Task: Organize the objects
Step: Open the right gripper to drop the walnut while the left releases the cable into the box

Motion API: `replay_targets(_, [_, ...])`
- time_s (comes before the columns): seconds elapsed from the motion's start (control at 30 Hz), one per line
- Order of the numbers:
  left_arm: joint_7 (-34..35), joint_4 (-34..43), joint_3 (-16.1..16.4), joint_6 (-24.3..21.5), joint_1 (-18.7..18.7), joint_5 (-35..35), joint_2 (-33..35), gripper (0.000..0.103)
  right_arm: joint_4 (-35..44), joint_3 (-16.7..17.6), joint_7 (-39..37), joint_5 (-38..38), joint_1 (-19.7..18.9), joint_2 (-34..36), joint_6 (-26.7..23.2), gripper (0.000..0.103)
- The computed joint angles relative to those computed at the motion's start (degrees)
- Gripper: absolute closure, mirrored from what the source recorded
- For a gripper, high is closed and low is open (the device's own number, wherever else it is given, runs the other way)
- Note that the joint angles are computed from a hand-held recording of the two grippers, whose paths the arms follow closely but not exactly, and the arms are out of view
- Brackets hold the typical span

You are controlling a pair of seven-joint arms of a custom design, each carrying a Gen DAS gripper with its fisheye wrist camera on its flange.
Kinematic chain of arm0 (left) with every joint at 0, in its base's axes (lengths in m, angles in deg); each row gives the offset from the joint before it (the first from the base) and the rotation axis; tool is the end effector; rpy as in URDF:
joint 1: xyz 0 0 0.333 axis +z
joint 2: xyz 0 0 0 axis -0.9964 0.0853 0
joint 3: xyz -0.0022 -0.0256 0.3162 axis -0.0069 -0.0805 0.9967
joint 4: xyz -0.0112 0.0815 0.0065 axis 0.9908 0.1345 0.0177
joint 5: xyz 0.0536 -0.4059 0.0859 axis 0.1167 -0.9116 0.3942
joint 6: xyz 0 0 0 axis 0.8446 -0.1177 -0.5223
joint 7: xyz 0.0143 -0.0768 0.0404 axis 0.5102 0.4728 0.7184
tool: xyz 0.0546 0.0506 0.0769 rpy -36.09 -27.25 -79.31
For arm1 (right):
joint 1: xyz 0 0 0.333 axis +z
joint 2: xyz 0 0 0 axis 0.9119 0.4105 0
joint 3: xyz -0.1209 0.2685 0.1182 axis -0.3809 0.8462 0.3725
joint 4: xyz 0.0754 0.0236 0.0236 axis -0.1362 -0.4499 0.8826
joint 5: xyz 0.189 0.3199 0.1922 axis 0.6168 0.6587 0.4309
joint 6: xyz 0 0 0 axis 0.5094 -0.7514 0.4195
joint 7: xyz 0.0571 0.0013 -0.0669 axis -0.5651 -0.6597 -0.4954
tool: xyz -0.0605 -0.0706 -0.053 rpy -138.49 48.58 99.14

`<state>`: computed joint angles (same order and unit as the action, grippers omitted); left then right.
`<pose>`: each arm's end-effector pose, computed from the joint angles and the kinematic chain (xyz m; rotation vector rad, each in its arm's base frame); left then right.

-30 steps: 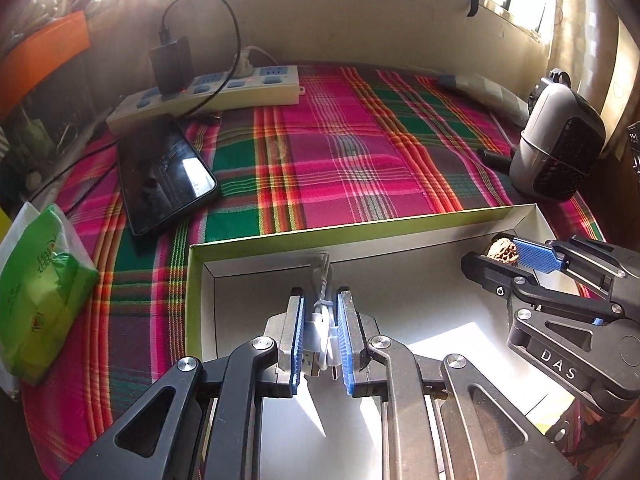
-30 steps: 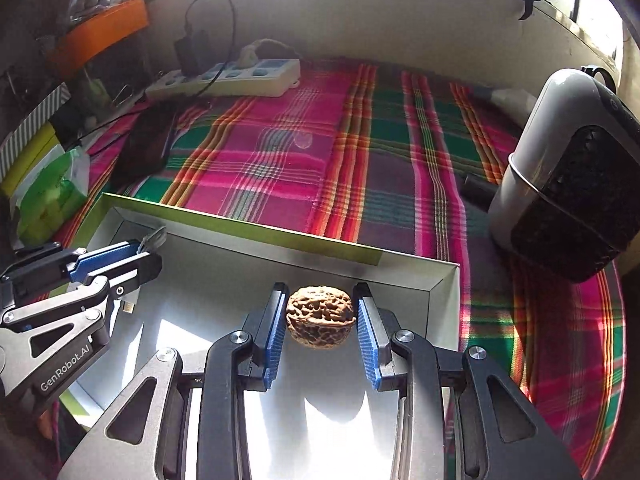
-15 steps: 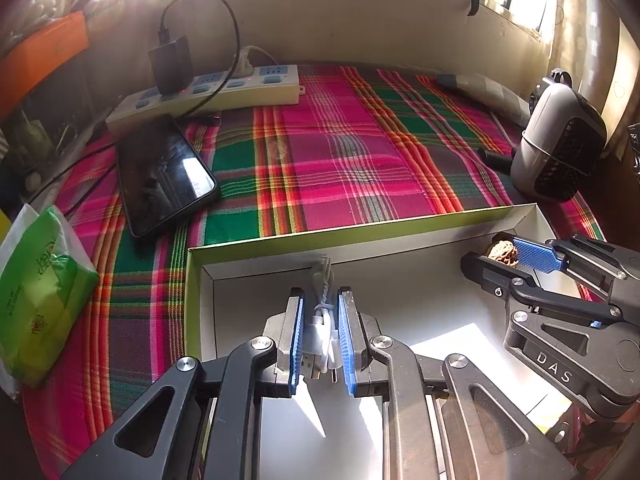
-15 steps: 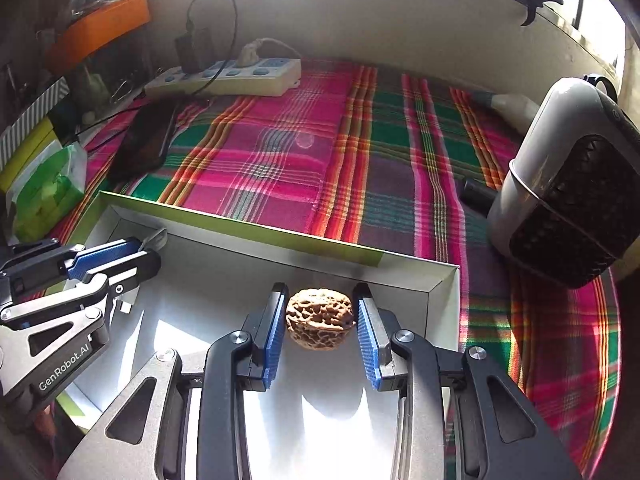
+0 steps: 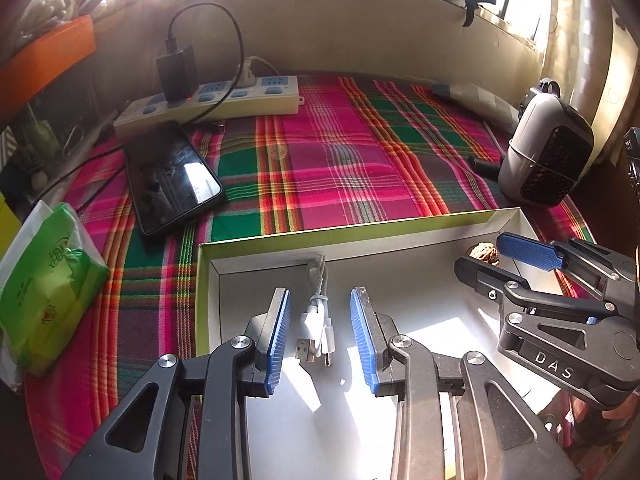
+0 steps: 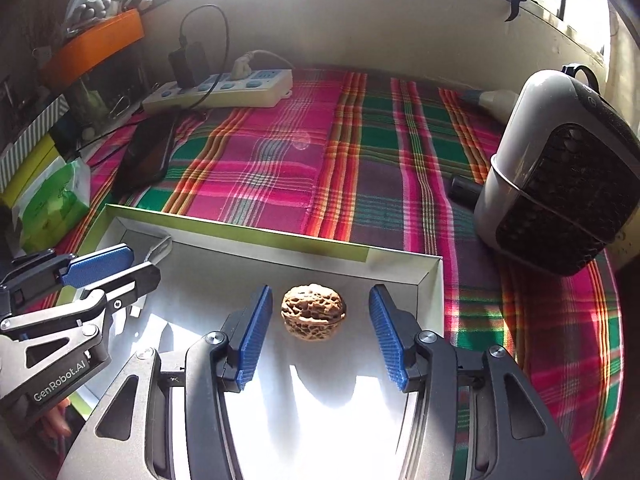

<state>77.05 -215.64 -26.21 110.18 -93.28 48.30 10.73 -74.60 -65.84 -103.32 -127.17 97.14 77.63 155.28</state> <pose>0.4254 -0.1975 0.2498 -1.5480 2.2774 -0.7943 0.3834 0.3524 0.2426 -1.8715 1.8552 -0.5490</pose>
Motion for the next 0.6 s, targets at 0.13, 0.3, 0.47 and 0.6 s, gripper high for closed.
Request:
replay_targets(0.13, [-3.6, -1.4, -1.0, 0.7, 2.1, 4.6, -1.8, 0.073, -1.0, 0.4, 2.0, -1.1, 0.3, -1.4, -0.5, 0.050])
replay_targets(0.3, [-7.2, -4.0, 0.5, 2.4, 1.9, 8.4, -4.4, 0.073, -2.7, 1.7, 4.3, -2.2, 0.5, -3.7, -1.7, 0.050])
replay_targets(0.47, [-7.1, -7.3, 2.2, 4.4, 0.5, 7.8, -7.0, 0.073, -4.6, 3.2, 6.9, -3.0, 0.7, -6.2, -3.2, 0.050])
replay_targets(0.6, [-6.8, -10.7, 3.3, 6.5, -0.4, 6.7, -9.6, 0.073, -6.6, 4.4, 9.1, -3.7, 0.8, -8.4, -4.4, 0.050])
